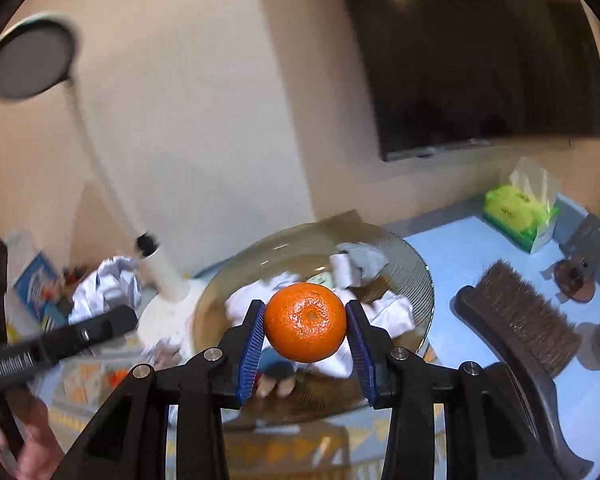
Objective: Organize objects
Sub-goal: 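Carry the paper ball and orange over the glass bowl and open both grippers, then move both open grippers back to the items on the rug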
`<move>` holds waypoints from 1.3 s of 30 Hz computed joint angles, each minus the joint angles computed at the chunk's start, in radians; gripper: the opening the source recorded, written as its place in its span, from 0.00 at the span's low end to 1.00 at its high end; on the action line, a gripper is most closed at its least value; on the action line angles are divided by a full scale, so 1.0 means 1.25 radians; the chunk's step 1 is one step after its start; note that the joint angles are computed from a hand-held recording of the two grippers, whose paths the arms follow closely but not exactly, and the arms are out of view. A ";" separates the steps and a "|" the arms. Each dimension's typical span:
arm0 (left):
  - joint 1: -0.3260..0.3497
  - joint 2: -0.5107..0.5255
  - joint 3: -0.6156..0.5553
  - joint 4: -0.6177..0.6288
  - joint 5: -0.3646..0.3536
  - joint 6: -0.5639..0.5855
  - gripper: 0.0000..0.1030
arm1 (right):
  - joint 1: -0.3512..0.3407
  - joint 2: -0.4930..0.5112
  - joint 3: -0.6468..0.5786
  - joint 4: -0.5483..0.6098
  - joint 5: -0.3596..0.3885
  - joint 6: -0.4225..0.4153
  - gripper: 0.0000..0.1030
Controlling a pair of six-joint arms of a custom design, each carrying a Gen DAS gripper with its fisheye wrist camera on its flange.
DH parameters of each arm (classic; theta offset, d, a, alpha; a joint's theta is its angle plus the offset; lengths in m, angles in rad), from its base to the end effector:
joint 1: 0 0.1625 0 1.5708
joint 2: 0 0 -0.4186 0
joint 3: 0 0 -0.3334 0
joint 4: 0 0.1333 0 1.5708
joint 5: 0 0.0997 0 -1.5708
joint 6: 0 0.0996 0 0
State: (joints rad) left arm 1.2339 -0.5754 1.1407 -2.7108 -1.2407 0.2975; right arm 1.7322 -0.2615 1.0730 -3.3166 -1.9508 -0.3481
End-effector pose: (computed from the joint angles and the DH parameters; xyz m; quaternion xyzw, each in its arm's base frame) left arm -0.0975 -0.7792 0.1868 0.2508 0.9133 -0.2826 0.1520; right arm 0.2184 -0.7421 0.0541 0.1386 -0.8699 0.4246 0.2091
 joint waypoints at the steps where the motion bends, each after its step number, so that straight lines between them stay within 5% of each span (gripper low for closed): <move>1: -0.001 0.016 -0.013 -0.004 0.010 0.006 0.39 | -0.007 0.008 -0.025 0.029 0.007 0.020 0.39; 6: 0.009 0.095 -0.136 0.061 0.011 0.005 0.40 | -0.033 0.053 -0.141 0.132 0.034 0.071 0.39; 9: 0.009 0.130 -0.200 0.121 0.021 0.006 0.66 | -0.041 0.085 -0.221 0.177 0.044 0.083 0.39; 13: 0.017 0.108 -0.173 0.124 -0.017 0.005 0.66 | -0.047 0.113 -0.321 0.308 0.017 0.093 0.39; 16: 0.018 0.062 -0.102 0.079 -0.037 0.002 0.66 | -0.047 0.076 -0.223 0.211 -0.003 0.077 0.40; 18: 0.018 0.012 -0.029 0.033 -0.059 0.003 0.66 | -0.047 0.041 -0.140 0.163 0.011 0.059 0.60; 21: 0.017 -0.077 0.095 -0.043 -0.076 0.019 0.66 | -0.042 -0.009 -0.006 0.058 0.045 0.035 0.74; 23: 0.013 -0.127 0.160 -0.081 -0.071 0.032 0.71 | -0.032 -0.034 0.063 0.017 0.060 0.016 0.74; 26: 0.008 -0.217 0.287 -0.199 -0.045 0.049 0.98 | -0.014 -0.071 0.169 -0.030 0.092 -0.001 0.82; 30: 0.019 -0.332 0.424 -0.333 -0.004 0.055 0.99 | 0.007 -0.081 0.241 -0.081 0.118 -0.013 0.91; 35: 0.078 -0.408 0.496 -0.363 0.019 0.015 0.99 | 0.031 -0.042 0.246 -0.056 0.111 -0.048 0.93; 39: 0.121 -0.414 0.539 -0.410 0.105 0.022 0.99 | 0.026 -0.022 0.209 0.054 0.209 -0.045 0.93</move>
State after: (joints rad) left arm 1.3845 -1.0928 1.8144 -3.2229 -1.1096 0.3249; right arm 1.7650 -0.2886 1.3337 -3.2490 -1.6899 -0.4048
